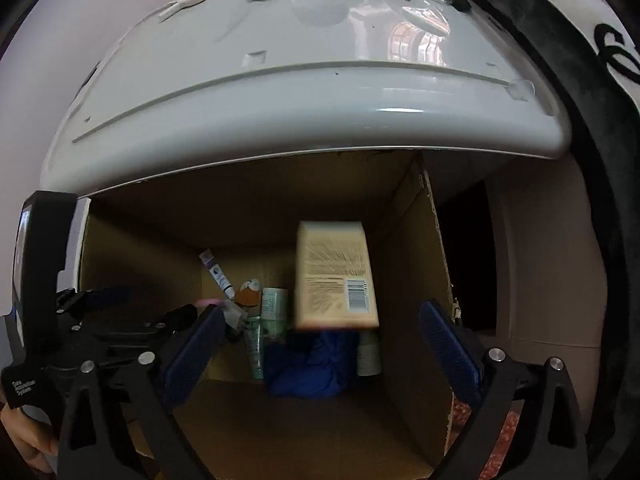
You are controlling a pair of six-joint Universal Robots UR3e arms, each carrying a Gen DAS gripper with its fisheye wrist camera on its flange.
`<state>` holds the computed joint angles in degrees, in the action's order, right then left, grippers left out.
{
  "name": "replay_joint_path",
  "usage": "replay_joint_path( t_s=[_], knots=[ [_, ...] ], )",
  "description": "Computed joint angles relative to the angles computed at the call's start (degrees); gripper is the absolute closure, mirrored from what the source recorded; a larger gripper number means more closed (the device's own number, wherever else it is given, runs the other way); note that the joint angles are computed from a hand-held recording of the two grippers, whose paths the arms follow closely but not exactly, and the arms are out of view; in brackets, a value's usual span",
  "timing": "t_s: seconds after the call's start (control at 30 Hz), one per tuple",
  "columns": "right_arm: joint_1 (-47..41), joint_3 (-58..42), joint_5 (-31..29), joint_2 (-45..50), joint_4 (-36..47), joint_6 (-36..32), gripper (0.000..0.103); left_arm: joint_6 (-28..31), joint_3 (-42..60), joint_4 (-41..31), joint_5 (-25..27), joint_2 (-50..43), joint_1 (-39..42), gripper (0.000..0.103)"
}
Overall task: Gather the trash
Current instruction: 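Drop the pink clipper into the box with left tool while right tool drops the beige carton, then grasp the crumpled white tissue with the right tool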
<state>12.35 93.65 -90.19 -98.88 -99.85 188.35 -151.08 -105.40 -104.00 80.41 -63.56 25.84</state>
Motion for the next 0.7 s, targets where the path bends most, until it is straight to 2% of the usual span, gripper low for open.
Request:
replay_joint_path(
  t_s=[0.37, 0.47, 0.63, 0.7],
  knots=[
    [0.3, 0.5, -3.0, -1.3, -1.7, 0.6, 0.006, 0.5, 1.1, 5.1, 0.0, 1.2, -1.8, 0.012],
    [0.8, -0.6, -4.4, -1.1, -2.9, 1.0, 0.006, 0.4, 0.8, 9.5, 0.8, 2.7, -4.3, 0.012],
    [-0.9, -3.2, -7.0, -2.0, -11.7, 1.4, 0.006, 0.5, 5.4, 19.2, 1.7, 2.0, -8.3, 0.012],
    [-4.5, -6.6, -3.5, -0.3, -15.5, 1.0, 0.006, -0.2, 10.4, 21.4, -0.1, -1.2, -6.7, 0.012]
  ],
)
